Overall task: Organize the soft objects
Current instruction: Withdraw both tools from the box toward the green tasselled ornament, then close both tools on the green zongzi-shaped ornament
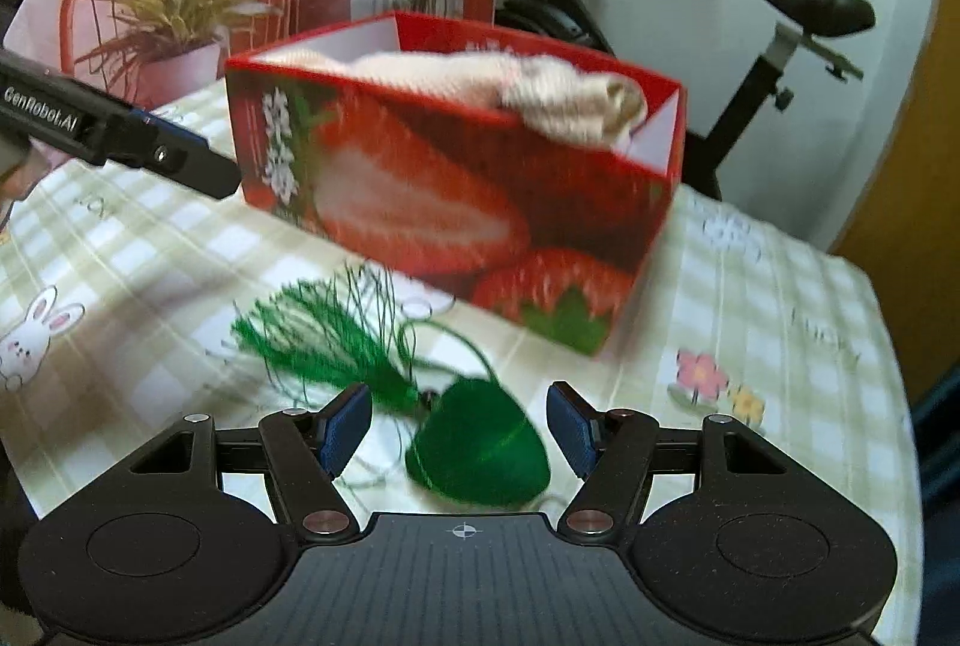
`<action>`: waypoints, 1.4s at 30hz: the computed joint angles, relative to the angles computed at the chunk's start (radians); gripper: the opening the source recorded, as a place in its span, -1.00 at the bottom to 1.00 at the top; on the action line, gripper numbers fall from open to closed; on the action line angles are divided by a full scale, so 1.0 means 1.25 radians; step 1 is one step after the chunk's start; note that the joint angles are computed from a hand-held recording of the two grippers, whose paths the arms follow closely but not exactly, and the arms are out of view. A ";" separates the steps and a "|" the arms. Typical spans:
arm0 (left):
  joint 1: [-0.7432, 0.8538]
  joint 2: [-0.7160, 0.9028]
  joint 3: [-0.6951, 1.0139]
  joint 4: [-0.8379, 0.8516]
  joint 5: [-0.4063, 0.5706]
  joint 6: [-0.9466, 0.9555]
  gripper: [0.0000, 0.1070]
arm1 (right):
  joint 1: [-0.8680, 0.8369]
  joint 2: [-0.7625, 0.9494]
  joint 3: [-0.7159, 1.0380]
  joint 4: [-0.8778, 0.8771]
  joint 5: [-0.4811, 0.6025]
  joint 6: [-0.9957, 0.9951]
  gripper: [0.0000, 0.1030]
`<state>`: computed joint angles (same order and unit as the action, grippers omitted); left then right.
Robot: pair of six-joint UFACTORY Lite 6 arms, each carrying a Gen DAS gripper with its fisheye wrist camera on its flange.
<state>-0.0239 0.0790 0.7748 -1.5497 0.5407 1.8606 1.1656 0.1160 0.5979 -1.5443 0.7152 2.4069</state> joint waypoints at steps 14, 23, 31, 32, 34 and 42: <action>0.017 0.059 -0.004 0.004 0.030 -0.005 0.45 | -0.042 0.059 -0.031 -0.139 -0.045 0.179 0.07; 0.038 0.075 -0.013 -0.005 0.064 -0.026 0.45 | -0.045 0.177 0.076 -0.316 -0.027 0.332 0.00; 0.125 0.150 0.001 -0.006 0.169 -0.095 0.43 | -0.032 0.277 0.207 -0.391 -0.033 0.376 -0.01; 0.137 0.159 0.000 -0.007 0.182 -0.101 0.43 | -0.030 0.285 0.218 -0.397 -0.033 0.385 -0.01; 0.148 0.171 -0.005 -0.021 0.191 -0.102 0.42 | -0.022 0.300 0.234 -0.399 -0.025 0.397 -0.01; 0.144 0.243 -0.014 -0.052 0.222 -0.072 0.24 | 0.014 0.326 0.219 -0.415 0.038 0.505 -0.01</action>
